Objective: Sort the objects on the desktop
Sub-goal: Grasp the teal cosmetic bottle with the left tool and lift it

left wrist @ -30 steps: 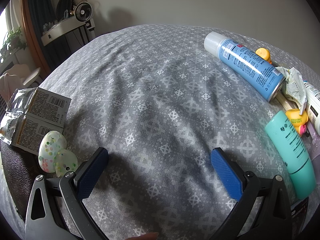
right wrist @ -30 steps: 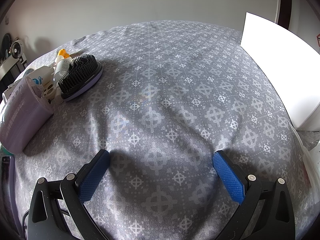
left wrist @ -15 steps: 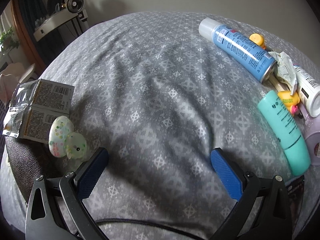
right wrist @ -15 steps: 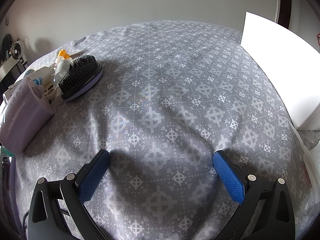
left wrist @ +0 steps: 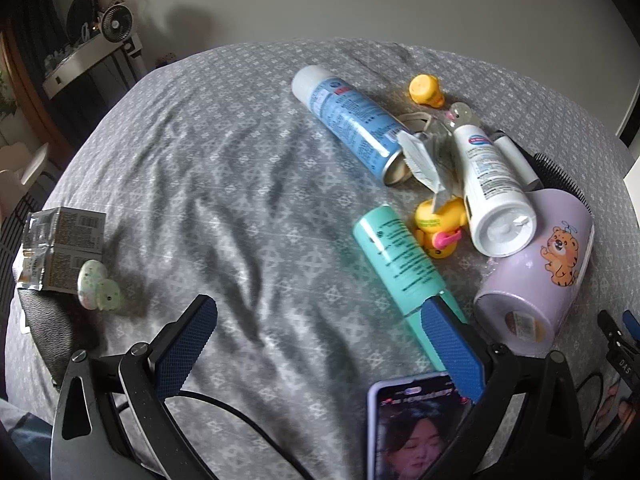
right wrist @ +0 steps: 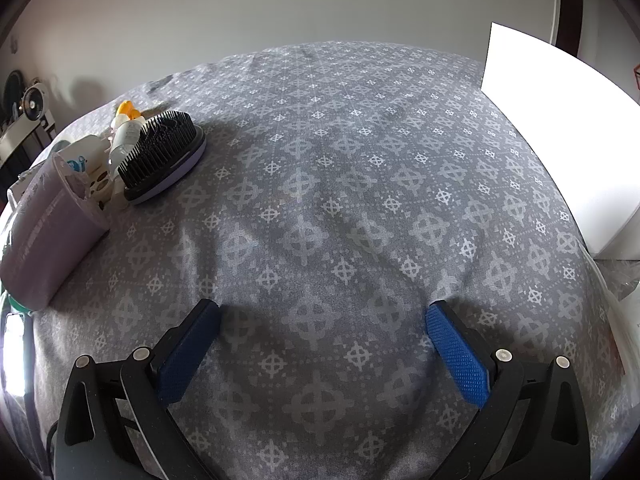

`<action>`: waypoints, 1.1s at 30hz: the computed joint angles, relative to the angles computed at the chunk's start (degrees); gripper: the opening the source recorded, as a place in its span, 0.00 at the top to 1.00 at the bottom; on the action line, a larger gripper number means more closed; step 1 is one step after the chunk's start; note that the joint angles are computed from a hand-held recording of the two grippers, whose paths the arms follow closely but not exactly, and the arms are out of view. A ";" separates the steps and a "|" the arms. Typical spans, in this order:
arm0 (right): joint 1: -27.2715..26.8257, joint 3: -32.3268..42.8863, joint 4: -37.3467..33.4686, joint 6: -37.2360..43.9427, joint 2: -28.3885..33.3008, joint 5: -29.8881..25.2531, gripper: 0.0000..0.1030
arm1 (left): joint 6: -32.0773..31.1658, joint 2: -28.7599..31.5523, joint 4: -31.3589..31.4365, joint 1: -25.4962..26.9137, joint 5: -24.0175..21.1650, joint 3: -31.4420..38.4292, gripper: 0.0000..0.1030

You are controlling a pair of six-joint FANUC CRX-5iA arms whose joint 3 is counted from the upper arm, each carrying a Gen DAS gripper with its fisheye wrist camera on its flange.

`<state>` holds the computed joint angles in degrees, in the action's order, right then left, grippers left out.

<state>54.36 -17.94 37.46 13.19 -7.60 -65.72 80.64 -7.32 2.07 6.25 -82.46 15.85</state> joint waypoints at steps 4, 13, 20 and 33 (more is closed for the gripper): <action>0.00 -0.01 0.01 -0.02 -0.01 0.01 0.00 | 3.00 2.44 -4.46 -5.51 0.07 2.37 0.01; -0.01 -0.04 0.01 -0.05 -0.04 0.08 0.00 | 1.98 5.08 -2.01 -6.18 -0.77 1.23 0.32; -0.01 -0.05 0.01 -0.07 -0.05 0.11 0.00 | -0.51 3.54 -2.92 -7.43 2.57 -0.80 0.50; 0.00 -0.01 0.00 -0.06 -0.01 0.06 0.00 | -4.25 -0.06 1.43 0.63 4.55 -3.78 0.68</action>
